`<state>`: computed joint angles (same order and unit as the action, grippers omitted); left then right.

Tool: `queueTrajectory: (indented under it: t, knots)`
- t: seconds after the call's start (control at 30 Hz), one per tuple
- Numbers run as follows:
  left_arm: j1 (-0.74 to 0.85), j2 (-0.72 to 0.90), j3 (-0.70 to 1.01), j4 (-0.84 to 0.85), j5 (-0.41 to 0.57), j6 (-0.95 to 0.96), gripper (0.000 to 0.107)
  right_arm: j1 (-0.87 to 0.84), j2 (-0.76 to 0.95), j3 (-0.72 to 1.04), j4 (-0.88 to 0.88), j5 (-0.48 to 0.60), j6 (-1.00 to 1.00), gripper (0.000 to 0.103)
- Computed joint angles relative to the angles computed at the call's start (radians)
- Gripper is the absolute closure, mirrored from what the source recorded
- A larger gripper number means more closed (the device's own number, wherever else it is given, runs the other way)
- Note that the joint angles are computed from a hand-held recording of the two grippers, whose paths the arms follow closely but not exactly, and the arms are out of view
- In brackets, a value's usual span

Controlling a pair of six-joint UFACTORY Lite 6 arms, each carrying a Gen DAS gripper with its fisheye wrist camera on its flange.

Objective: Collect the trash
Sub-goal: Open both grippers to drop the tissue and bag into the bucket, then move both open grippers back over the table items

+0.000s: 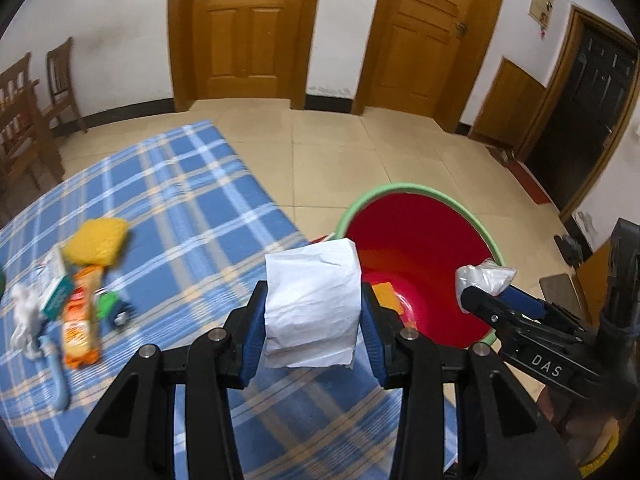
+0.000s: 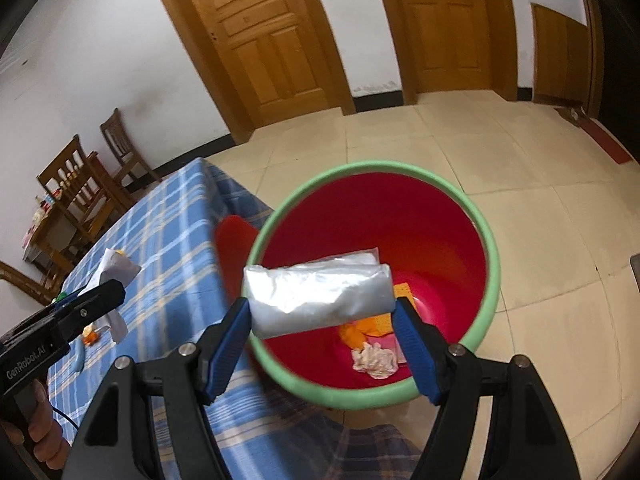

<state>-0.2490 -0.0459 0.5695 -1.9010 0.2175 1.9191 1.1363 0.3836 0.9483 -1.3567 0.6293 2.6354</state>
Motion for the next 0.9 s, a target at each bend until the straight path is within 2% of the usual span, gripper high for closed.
queueTrajectory:
  t: [0.17,0.27,0.37,0.6,0.7,0.83,0.9]
  knots:
    - [-0.071,0.144,0.096,-0.125,-0.008,0.102,0.063,-0.069,-0.037,-0.092,-0.095,-0.051,0.112,0.028]
    - [-0.101,0.215,0.153,-0.088,-0.013,0.048,0.063,-0.102,-0.049,-0.12,-0.13,-0.072,0.146,0.028]
    - [-0.118,0.274,0.203,-0.066,-0.012,0.019,0.063,-0.132,-0.063,-0.14,-0.184,-0.089,0.182,0.017]
    - [-0.161,0.349,0.277,-0.041,-0.01,-0.01,0.063,-0.177,-0.113,-0.184,-0.233,-0.108,0.198,0.017]
    - [-0.182,0.362,0.291,-0.044,-0.006,-0.004,0.058,-0.186,-0.134,-0.199,-0.233,-0.105,0.201,0.017]
    - [-0.203,0.353,0.284,-0.108,-0.008,0.054,0.041,-0.191,-0.171,-0.234,-0.227,-0.093,0.206,0.017]
    - [-0.207,0.344,0.28,-0.101,-0.006,0.048,0.041,-0.189,-0.185,-0.247,-0.221,-0.086,0.21,0.017]
